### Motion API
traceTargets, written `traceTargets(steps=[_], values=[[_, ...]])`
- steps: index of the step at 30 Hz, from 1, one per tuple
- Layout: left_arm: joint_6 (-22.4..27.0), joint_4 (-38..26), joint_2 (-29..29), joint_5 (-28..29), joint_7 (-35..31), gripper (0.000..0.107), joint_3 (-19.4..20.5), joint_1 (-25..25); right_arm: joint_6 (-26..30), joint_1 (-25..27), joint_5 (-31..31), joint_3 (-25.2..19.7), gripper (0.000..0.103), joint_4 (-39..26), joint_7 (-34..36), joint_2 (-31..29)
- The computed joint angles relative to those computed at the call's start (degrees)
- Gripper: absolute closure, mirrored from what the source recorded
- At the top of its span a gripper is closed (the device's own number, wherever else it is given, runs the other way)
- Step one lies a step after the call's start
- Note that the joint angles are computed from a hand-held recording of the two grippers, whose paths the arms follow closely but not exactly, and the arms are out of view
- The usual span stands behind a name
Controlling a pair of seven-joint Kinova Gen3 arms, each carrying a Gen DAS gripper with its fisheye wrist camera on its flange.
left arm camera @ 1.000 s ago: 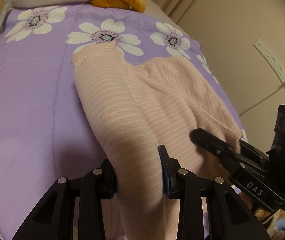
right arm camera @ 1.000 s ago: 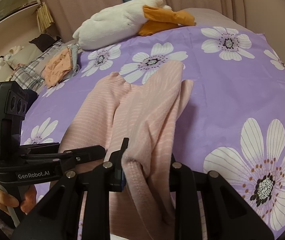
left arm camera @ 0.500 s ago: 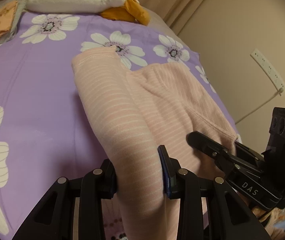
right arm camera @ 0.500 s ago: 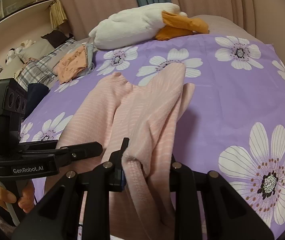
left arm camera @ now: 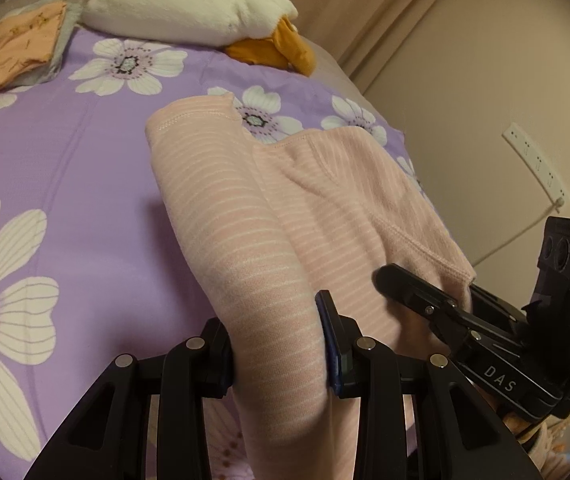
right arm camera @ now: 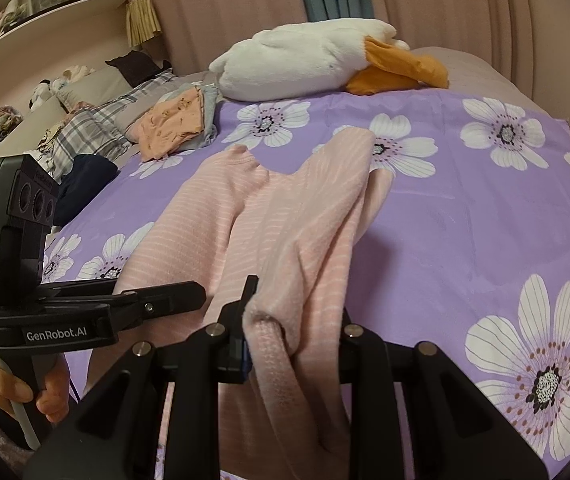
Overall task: Fold small clothes
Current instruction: 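Lift the folded shirt edge with both tools, then hold the pink shirt edge up with both closed tools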
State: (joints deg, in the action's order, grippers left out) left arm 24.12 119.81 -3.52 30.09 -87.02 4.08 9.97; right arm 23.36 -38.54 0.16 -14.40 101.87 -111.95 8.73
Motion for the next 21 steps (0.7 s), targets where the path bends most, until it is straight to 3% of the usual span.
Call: traceTargets(steps=[9,21], values=[[-0.3,0.7,-2.2,-2.7,1.9,0.074,-0.8,-0.7,0.5,-1.5,1.3,0.0,0.079,-3.1,0.4,1.5],[-0.3,0.3,-2.2,-2.1,0.1,0.074,-2.7,-1.3,1.2,-2.5,1.4,0.3,0.079,-7.2,2.3,4.1]])
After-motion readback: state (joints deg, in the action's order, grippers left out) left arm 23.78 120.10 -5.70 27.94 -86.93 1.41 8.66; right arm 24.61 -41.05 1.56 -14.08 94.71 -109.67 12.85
